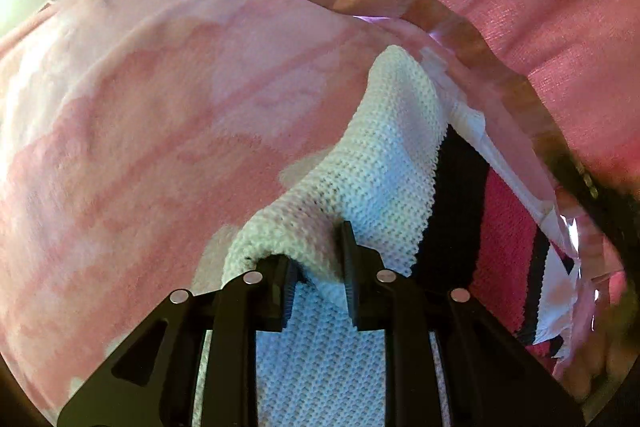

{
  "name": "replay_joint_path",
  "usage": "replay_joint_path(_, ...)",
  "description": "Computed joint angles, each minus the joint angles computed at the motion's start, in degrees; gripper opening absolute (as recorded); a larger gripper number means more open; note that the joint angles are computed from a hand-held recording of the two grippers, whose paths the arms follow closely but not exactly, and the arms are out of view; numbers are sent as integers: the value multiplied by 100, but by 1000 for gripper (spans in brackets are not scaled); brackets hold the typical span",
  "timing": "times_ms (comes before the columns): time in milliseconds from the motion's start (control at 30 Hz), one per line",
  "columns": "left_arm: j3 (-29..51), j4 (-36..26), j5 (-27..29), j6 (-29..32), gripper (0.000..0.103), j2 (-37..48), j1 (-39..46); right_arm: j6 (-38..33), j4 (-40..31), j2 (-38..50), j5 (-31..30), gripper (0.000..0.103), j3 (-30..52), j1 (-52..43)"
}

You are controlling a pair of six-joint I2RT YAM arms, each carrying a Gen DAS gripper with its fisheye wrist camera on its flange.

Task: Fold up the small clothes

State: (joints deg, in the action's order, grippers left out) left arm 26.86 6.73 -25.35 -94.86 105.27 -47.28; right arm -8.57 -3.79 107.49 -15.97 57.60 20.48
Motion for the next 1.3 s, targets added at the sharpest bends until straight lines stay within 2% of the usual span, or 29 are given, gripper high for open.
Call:
replay_joint_path(67,-30,10,30,-36,19,-44,5,-611,-171,-623,-105,45,-621,-1173)
replay_joint_path(133,21,-15,42,-107,19,-29,37,-938,-86,-719,-28,48,-890,-2096)
replay_joint_path(233,177,-284,-28,-188,21,42,25,-1204,-714,-18,-492,48,-399,-3211)
replay_joint_path(300,431,-659,-127,-300,25,131,-72,-1226,-1008,396,-814,48,-58,-3443)
replay_joint_path(333,549,-799,-173,-321,26,192,-101,-1250,-1232,672,-1049,48,175,-3504)
replay_joint_path(433,790,-1105,-234,-390,27,324,-148,-1211,-1235,1036,-1274,47,366,-3420)
replay_joint_path(467,788,-1115,-239,-403,27,324,-144,-1127,-1171,1090,-1313,33,372,-3369)
replay_joint_path(500,789,-1121,-240,-409,27,324,-136,-1029,-1070,1076,-1339,8,334,-3325)
replay_joint_path(600,671,-980,-209,-318,27,247,-104,-640,-708,546,-1628,7,-33,-3205)
replay_joint_path(700,529,-796,-172,-199,28,192,-73,-1060,-668,-219,-1750,7,-415,-3335)
replay_joint_path(733,561,-830,-176,-134,28,222,-70,-1226,-661,-150,-1612,7,-409,-3364)
replay_joint_path(767,596,-870,-183,-91,30,253,-68,-1255,-682,206,-1249,7,-302,-3377)
replay_joint_path(833,753,-1059,-203,1,30,342,-76,-1230,-925,849,-942,7,64,-3384)
replay_joint_path(867,807,-1146,-214,23,30,358,-90,-1214,-936,953,-1050,7,108,-3473)
replay_joint_path(967,780,-1082,-196,19,30,348,-68,-958,-810,198,-1092,17,-187,-3462)
replay_joint_path(1033,751,-1014,-177,-1,30,347,-43,-899,-368,-583,-1179,17,-706,-3384)
replay_joint_path(1067,745,-1007,-183,-34,30,347,-50,-902,-309,-680,-1187,17,-782,-3275)
replay_joint_path(1133,787,-1062,-210,-89,30,382,-76,-989,-232,-589,-1065,16,-863,-3046)
replay_joint_path(1233,799,-1093,-227,-97,30,391,-113,-1203,-197,438,-21,10,-580,-2646)
replay_joint_path(1267,750,-1020,-200,-57,30,369,-97,-1218,132,444,-189,8,-741,-2751)
replay_joint_path(1300,694,-942,-168,-26,30,340,-74,-1217,-109,331,-154,8,-676,-2761)
